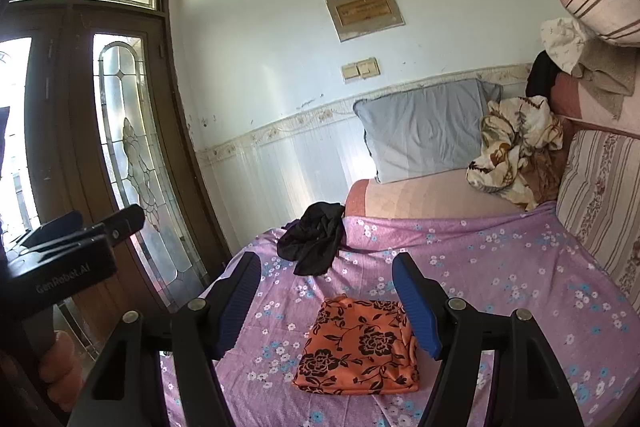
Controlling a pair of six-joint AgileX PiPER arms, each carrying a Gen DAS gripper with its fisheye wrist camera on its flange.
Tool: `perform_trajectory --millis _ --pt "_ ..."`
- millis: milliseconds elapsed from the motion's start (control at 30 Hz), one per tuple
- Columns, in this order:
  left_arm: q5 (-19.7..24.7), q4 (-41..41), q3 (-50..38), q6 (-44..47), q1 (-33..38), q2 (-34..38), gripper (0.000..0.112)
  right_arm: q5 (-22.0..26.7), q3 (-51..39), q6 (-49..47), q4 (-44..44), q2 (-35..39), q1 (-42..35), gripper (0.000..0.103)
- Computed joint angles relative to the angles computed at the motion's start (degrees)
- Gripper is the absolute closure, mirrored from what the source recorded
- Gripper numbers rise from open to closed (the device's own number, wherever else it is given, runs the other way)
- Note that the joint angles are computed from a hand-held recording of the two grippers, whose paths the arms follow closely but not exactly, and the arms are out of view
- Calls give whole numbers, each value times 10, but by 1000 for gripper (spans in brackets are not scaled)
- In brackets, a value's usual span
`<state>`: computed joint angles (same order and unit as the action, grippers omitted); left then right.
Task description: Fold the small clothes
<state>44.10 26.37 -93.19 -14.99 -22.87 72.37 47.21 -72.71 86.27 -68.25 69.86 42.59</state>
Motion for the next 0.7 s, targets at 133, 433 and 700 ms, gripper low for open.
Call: perform_trajectory --millis 133,433,700 --pt "-3 -27 -14 17 21 22 12 -18 -9 -13 11 18 -16 31" --pt "-7 -64 -20 39 50 63 12 -39 -19 -38 42 53 -52 31" --pt "-9 -70 -22 39 62 92 12 -71 -18 -57 77 72 -84 31"
